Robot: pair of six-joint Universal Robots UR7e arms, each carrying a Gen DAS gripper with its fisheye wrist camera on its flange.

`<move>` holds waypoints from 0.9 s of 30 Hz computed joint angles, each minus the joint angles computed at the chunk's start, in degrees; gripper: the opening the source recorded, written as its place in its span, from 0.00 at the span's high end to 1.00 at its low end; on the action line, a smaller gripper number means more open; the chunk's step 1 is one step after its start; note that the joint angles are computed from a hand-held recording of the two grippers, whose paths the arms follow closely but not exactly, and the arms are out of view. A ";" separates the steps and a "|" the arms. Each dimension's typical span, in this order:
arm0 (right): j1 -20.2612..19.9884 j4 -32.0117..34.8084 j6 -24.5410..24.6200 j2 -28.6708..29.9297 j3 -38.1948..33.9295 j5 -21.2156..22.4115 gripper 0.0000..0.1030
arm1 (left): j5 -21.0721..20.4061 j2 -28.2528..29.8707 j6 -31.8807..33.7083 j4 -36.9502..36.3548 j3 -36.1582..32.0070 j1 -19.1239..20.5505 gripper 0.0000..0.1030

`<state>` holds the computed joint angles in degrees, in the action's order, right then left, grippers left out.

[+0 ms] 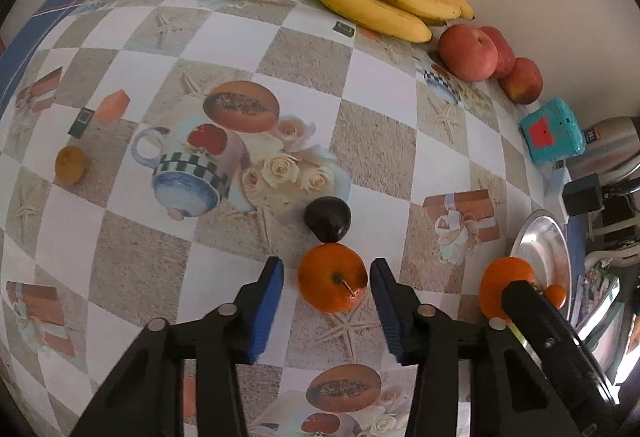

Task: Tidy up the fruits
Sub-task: 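Close left gripper on tangerine and lift while right gripper holds its tangerine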

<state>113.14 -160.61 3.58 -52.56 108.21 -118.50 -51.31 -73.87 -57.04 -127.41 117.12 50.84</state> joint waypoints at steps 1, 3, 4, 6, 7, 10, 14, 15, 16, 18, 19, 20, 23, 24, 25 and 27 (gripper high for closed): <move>0.02 0.01 0.01 -0.06 0.01 0.04 0.62 | 0.04 0.14 -0.06 0.04 0.01 0.01 0.53; 0.08 0.10 -0.04 -0.08 0.02 -0.01 0.62 | -0.05 0.47 0.29 -0.01 0.00 -0.03 0.57; 0.06 0.11 -0.07 -0.07 0.04 -0.07 0.62 | -0.19 0.65 0.46 -0.05 -0.04 -0.05 0.60; -0.02 0.33 0.00 -0.09 0.04 -0.20 0.62 | 0.31 1.10 0.45 0.63 -0.39 -0.30 0.61; -0.08 0.41 0.05 -0.12 0.03 -0.29 0.62 | 0.47 1.17 0.52 0.93 -0.52 -0.34 0.61; -0.27 0.22 0.32 -0.55 0.31 -0.47 0.62 | 0.21 1.22 0.61 0.57 -0.52 -0.33 0.62; -0.51 -0.11 0.73 -1.36 0.76 -0.63 0.62 | 0.00 0.84 -0.07 0.78 -0.53 -0.26 0.62; -0.56 -0.23 0.88 -1.56 0.87 -0.72 0.62 | -0.02 0.62 -0.23 0.85 -0.46 -0.28 0.62; -0.61 -0.35 1.06 -1.78 0.98 -0.81 0.62 | -0.03 0.59 -0.26 0.75 -0.48 -0.22 0.62; -0.69 -0.79 1.20 -2.22 1.22 -0.86 0.62 | 0.01 0.19 -0.60 0.60 -0.26 -0.30 0.62; -0.76 -1.21 1.16 -2.54 1.43 -0.69 0.67 | 0.10 -0.03 -0.73 0.47 -0.16 -0.40 0.62; -0.83 -1.60 1.14 -2.95 1.63 -0.39 0.68 | 0.19 -0.21 -0.79 0.38 -0.05 -0.53 0.62; -0.79 -2.23 0.91 -3.52 1.82 -0.74 0.68 | 0.52 -0.77 -0.68 -0.02 0.23 -0.82 0.62; -0.79 -2.23 0.82 -3.60 1.85 -1.05 0.68 | 0.64 -0.82 -0.81 0.08 0.17 -0.87 0.62; -0.84 -2.20 0.89 -3.66 1.91 -1.27 0.68 | 0.74 -0.92 -0.99 0.20 0.15 -0.89 0.63; -1.18 -1.77 1.21 -3.83 2.09 -0.90 0.68 | 1.60 -1.32 -2.21 1.66 0.04 -1.11 0.63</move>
<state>111.96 -162.38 4.79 -56.39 110.30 -119.41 -49.70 -75.19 -59.24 -125.75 117.16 49.73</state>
